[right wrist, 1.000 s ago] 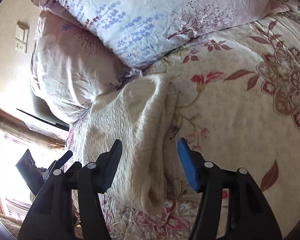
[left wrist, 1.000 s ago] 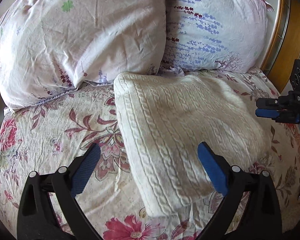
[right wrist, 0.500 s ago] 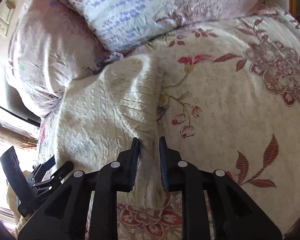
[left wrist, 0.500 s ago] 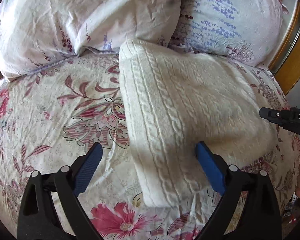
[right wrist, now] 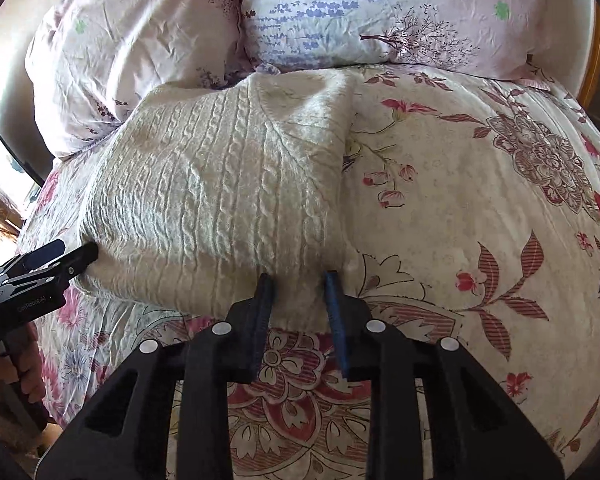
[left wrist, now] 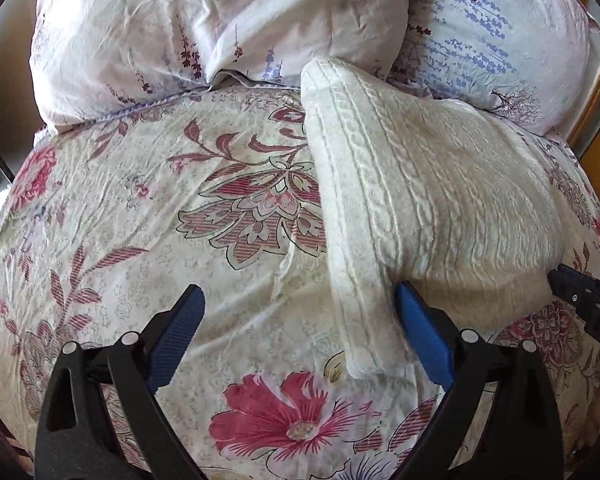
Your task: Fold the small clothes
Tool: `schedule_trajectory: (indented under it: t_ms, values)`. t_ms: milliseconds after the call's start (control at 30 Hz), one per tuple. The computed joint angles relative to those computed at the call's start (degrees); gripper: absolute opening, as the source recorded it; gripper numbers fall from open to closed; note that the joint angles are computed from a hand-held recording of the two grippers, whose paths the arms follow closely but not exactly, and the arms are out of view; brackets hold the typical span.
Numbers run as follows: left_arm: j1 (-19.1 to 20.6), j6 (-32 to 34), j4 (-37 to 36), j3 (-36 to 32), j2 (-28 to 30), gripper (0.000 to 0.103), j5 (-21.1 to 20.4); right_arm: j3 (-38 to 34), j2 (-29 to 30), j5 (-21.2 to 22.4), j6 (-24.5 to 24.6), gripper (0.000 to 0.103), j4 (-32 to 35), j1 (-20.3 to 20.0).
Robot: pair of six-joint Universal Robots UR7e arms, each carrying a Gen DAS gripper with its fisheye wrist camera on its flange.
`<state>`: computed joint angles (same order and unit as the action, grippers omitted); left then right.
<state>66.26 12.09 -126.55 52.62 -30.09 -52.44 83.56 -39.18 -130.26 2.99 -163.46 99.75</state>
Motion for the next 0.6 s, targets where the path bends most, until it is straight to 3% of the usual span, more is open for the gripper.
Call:
schedule_trajectory:
  t_ms: [100,167,233,300,333,367,433,500,600]
  values:
    - [0.5,-1.3,1.1,-1.3,0.6,0.101,-0.7,-0.6,0.6,-1.1,0.1,0.031,0.0,0.2]
    - [-0.2,-0.5,0.4,-0.5,0.4,0.101,0.9,-1.3,0.6,-1.4,0.4,0.031,1.4,0.4]
    - [-1.0,0.6,-1.5,1.8,-1.1,0.1,1.6,0.1,-0.4,-1.7,0.3,0.031,-1.7,0.9]
    - [-1.6,1.7,-3.6,4.5,-2.8,0.1,1.9,2.2,-1.4,-3.5,-0.9,0.046,-7.1,1.9]
    - [-1.8,1.6,-4.1,5.6,-3.6,0.1,2.1,3.0,-1.7,-4.9,-1.2,0.065,-9.2,2.3]
    - [-2.0,1.6,-4.5,6.6,-4.2,0.1,2.3,3.7,-1.9,-6.3,-1.6,0.074,-11.5,2.6]
    - [-2.4,1.6,-5.3,8.6,-5.6,0.1,2.2,4.8,-2.3,-8.6,-2.4,0.076,-14.7,3.2]
    - [-2.8,1.5,-6.1,10.8,-6.9,0.101,1.9,5.4,-2.7,-10.3,-1.8,0.098,-15.6,3.4]
    - [-3.1,0.8,-5.9,13.2,-8.2,0.101,1.0,5.8,-1.5,-14.2,-3.6,0.102,-19.7,4.2]
